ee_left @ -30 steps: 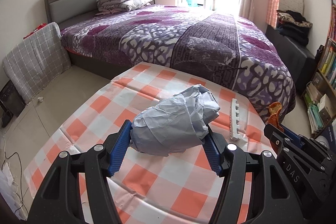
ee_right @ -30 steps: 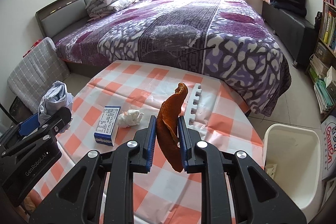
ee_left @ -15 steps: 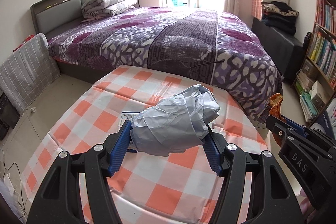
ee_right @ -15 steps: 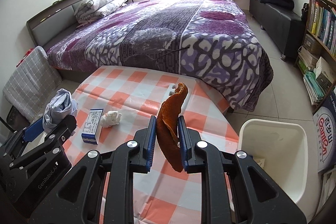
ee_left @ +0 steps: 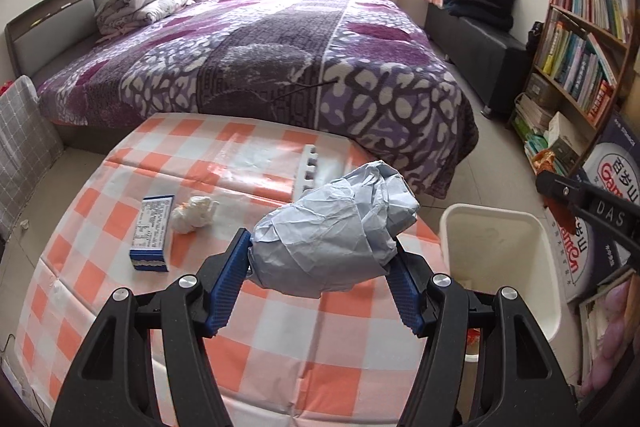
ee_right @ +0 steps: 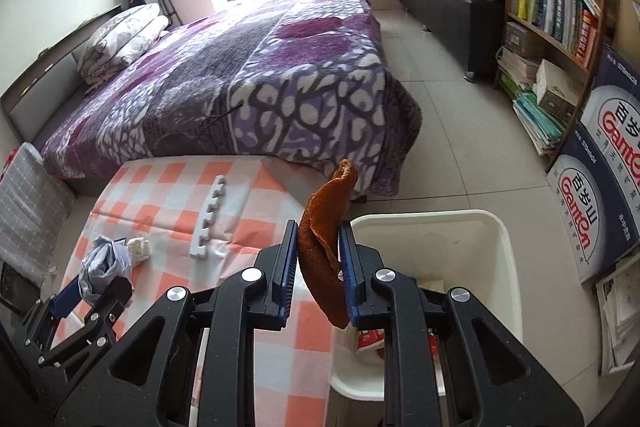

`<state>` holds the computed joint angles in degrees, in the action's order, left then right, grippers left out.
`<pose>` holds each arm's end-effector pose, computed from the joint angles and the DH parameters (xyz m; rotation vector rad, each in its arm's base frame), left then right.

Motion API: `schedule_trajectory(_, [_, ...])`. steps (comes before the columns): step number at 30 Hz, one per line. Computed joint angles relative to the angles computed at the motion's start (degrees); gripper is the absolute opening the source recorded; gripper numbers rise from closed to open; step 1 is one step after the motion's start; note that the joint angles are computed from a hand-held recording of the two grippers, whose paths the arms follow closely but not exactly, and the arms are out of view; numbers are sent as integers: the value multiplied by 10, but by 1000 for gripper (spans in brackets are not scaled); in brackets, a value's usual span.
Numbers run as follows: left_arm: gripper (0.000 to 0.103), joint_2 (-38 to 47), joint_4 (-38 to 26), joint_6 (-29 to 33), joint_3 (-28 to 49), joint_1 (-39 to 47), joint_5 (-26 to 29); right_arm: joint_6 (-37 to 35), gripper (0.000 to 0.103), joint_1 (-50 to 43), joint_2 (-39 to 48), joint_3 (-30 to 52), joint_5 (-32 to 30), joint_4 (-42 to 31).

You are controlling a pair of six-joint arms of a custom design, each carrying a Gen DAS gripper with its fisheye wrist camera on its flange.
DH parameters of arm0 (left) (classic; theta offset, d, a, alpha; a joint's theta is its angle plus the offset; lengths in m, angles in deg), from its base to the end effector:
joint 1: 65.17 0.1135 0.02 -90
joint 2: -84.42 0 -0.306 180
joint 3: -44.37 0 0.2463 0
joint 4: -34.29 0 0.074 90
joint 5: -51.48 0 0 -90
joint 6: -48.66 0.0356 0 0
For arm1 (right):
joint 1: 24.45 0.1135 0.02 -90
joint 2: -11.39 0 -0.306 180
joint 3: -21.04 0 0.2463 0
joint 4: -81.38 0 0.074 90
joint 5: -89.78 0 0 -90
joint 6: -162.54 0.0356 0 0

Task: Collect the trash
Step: 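Carry the orange peel over the bin and open the right tool while the left tool drops the paper ball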

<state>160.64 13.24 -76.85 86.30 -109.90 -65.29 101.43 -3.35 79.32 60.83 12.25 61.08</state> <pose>0.1610 -0.1369 0.1849 0.0152 2.3960 -0.0457 0.1841 0.0628 0.1995 0.2615 2.3808 0.1467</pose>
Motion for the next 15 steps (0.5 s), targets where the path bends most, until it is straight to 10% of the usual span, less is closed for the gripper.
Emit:
schedule_trajectory(2, [64, 27, 8, -10, 11, -27, 3, -10, 23, -48, -17, -10, -21, -1])
schedule_trajectory(6, [64, 74, 30, -22, 30, -56, 34, -31, 56, -139, -47, -25, -56, -4])
schedule_trajectory(15, [64, 178, 78, -41, 72, -111, 99, -95, 75, -327, -56, -37, -168, 0])
